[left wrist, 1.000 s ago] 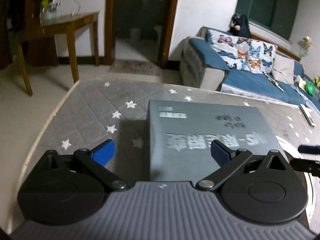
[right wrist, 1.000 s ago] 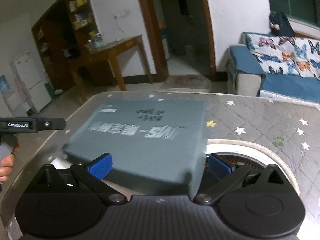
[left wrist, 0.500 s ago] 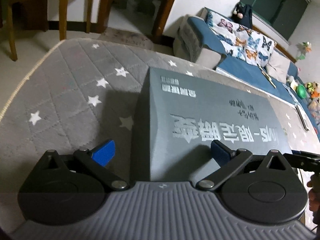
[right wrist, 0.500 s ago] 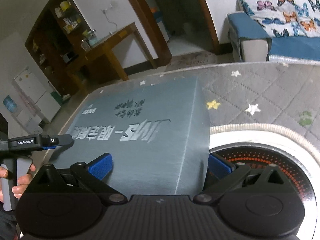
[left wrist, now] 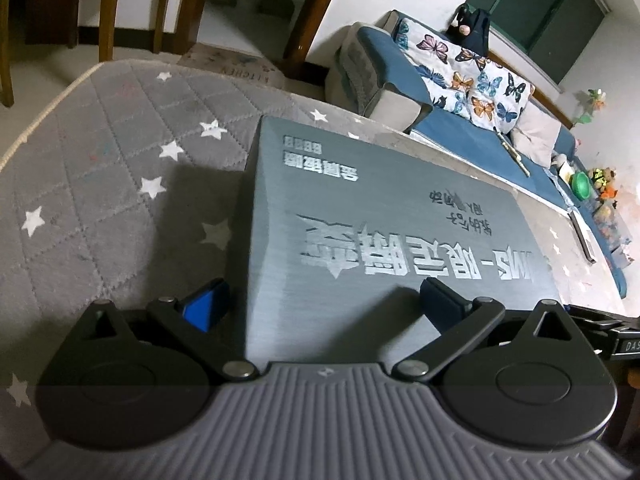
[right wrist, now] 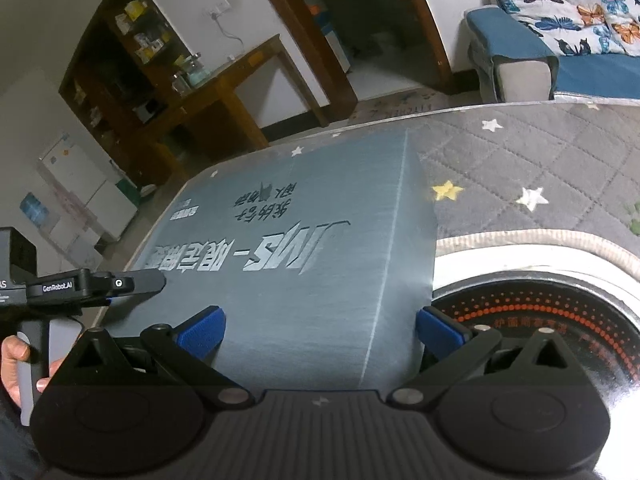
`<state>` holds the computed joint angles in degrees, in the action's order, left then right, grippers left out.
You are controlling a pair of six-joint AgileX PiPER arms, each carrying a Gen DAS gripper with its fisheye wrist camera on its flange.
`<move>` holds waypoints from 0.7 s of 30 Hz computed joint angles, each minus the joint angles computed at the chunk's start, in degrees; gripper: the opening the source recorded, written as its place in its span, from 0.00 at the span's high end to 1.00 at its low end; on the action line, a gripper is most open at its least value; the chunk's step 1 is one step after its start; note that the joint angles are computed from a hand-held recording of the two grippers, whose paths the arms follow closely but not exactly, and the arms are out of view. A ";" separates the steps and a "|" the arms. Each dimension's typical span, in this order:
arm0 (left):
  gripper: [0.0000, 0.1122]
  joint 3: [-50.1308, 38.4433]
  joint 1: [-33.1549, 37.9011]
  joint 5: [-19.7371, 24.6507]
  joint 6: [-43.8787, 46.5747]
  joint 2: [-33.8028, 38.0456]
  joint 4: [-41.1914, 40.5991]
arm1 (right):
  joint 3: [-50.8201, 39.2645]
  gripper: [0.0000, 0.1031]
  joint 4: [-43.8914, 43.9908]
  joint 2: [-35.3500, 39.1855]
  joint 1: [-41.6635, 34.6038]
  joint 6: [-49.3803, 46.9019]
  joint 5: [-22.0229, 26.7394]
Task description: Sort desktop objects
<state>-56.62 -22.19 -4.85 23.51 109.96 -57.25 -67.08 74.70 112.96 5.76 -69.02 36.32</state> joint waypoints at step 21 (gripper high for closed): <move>0.10 3.60 -7.37 -7.59 30.73 -13.10 -31.59 | 5.68 0.00 5.50 -11.43 -1.75 -3.09 1.40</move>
<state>-53.02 -29.56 -12.44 54.24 96.86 -88.84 -61.40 80.20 101.52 4.01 -72.11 37.73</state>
